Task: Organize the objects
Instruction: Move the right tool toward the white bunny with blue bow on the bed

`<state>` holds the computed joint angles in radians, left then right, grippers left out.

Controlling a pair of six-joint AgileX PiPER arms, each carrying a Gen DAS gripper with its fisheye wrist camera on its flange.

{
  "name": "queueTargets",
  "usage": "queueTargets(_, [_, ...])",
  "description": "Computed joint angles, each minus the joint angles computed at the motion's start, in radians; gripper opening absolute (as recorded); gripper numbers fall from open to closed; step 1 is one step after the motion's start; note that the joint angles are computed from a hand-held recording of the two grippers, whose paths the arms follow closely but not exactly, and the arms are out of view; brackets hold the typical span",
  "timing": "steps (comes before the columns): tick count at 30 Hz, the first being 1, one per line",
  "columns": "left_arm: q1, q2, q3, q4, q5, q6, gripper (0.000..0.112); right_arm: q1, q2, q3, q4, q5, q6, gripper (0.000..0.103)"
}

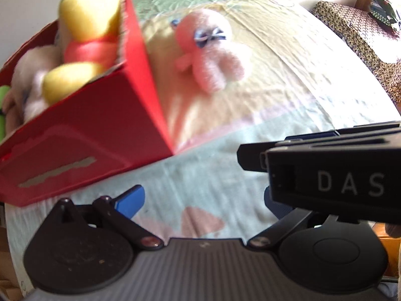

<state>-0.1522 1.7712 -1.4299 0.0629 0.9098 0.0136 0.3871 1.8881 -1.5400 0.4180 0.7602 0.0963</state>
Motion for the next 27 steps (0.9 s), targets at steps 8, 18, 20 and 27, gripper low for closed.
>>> queueTargets(8, [-0.077,0.113,-0.156,0.042,0.034,-0.087,0.101,-0.115,0.009,-0.007,0.064,0.031,-0.118,0.047])
queueTargets(18, [-0.124,0.224,-0.337,0.101,0.110,-0.197,0.101,-0.212,0.096,-0.129,0.142,0.106,-0.242,0.047])
queueTargets(20, [-0.123,0.245,-0.371,0.107,0.129,-0.211,0.101,-0.219,0.120,-0.163,0.148,0.122,-0.254,0.047])
queueTargets(27, [-0.130,0.337,-0.515,0.104,0.209,-0.209,0.101,-0.239,0.214,-0.302,0.162,0.181,-0.268,0.047])
